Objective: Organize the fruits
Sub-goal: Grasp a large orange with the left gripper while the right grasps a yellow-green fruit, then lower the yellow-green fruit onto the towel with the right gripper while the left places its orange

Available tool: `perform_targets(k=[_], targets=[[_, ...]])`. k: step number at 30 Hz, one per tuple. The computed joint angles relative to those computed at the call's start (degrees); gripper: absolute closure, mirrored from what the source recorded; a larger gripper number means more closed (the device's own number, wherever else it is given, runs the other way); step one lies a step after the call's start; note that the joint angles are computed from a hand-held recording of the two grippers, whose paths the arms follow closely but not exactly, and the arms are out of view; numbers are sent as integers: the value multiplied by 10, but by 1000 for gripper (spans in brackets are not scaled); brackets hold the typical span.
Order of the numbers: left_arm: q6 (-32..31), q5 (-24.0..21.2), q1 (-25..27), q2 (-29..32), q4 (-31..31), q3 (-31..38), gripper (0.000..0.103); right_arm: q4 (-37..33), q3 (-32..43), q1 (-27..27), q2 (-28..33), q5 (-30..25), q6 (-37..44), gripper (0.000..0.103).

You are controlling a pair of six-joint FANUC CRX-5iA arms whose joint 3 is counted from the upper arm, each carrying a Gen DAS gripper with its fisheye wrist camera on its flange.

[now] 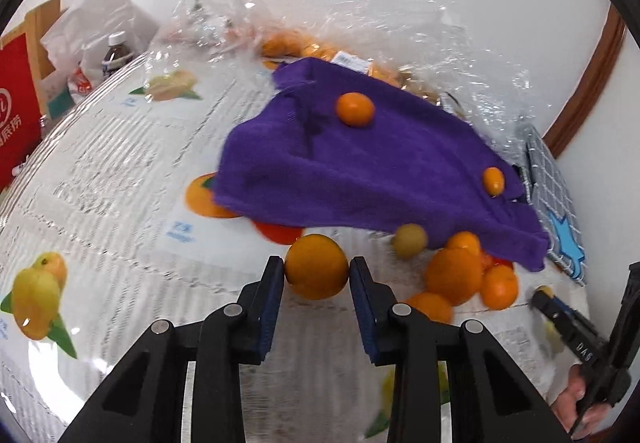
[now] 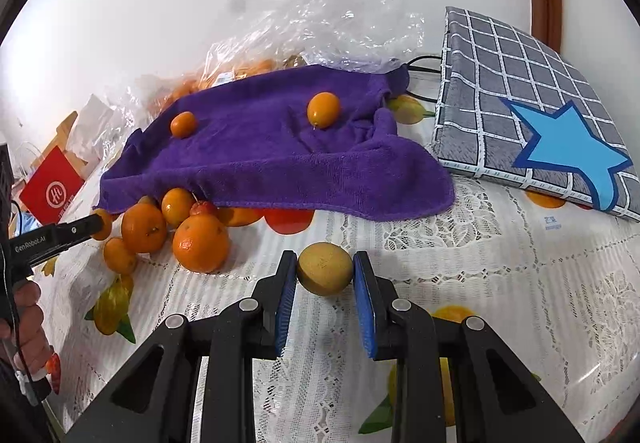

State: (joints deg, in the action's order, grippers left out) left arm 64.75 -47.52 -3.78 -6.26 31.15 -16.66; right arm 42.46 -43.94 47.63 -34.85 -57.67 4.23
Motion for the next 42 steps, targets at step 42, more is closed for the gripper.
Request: perform_targets(k=[42], targets=[[-260,115,-20,-52,256,-118,70,82,-19,14,-31,49,-33,74]])
